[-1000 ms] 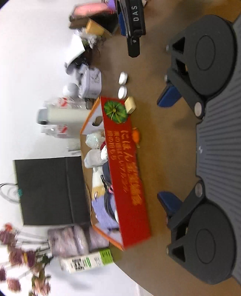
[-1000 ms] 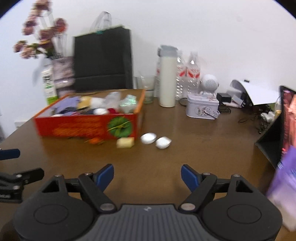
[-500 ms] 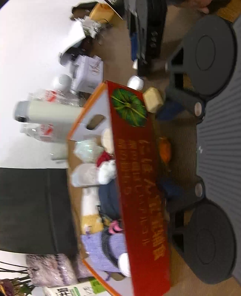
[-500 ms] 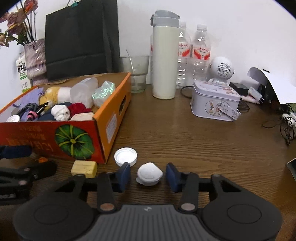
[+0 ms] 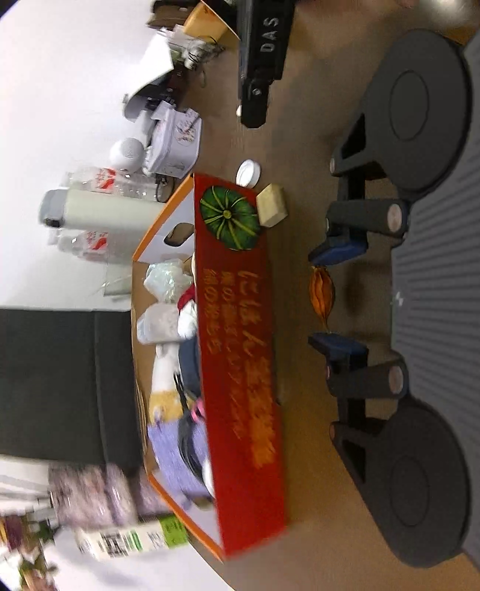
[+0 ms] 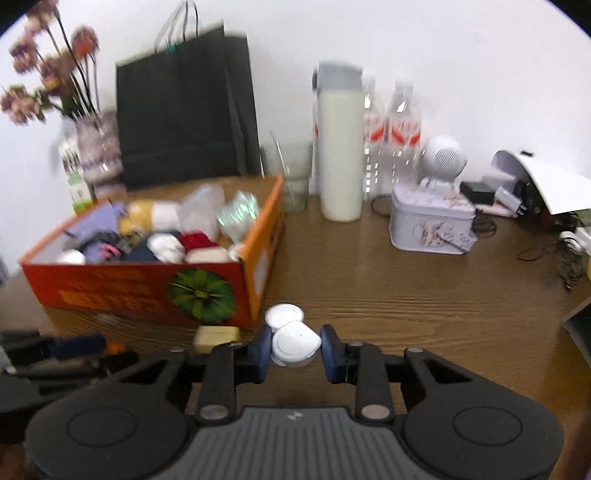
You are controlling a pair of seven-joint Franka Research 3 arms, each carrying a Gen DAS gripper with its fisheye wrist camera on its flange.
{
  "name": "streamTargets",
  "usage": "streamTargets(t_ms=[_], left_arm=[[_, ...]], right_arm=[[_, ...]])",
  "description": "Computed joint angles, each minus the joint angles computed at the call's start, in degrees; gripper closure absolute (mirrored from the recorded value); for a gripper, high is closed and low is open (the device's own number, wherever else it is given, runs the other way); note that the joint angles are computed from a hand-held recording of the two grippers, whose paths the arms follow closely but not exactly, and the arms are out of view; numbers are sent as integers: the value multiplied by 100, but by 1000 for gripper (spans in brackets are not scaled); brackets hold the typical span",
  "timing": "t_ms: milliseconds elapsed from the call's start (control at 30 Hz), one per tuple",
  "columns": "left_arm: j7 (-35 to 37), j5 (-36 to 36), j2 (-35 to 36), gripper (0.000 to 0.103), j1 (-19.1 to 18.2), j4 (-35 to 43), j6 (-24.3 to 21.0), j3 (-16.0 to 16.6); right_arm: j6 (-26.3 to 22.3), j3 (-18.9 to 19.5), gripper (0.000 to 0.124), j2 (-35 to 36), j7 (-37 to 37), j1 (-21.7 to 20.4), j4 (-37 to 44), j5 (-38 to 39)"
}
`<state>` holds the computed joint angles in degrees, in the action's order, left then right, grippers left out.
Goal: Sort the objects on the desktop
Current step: 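Grasp the white round case with the right tool while the left tool grasps the orange candy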
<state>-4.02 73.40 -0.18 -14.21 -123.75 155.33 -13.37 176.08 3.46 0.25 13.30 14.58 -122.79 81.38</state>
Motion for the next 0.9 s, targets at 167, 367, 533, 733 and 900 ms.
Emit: streamTargets(t_ms=[167, 367, 533, 733, 900], left_arm=[[-179, -445, -1247, 62, -55, -1183, -244, -244], [206, -1233, -2731, 62, -48, -2334, -480, -592], [338, -1713, -3688, 62, -36, -2979, -341, -808], [438, -1975, -4403, 62, 175, -3355, 23, -1081], [494, -2033, -4615, 62, 614, -3379, 495, -1212]], right_arm=[[-437, 14, 97, -1293, -291, 281, -1237, 1132], [-282, 283, 97, -2324, 435, 787, -2381, 567], [67, 541, 97, -2992, 1396, 1083, -2963, -255], [93, 1098, 97, -3777, 2907, 773, -3538, -1415], [57, 909, 97, -3980, 3333, 810, -3566, -1866]])
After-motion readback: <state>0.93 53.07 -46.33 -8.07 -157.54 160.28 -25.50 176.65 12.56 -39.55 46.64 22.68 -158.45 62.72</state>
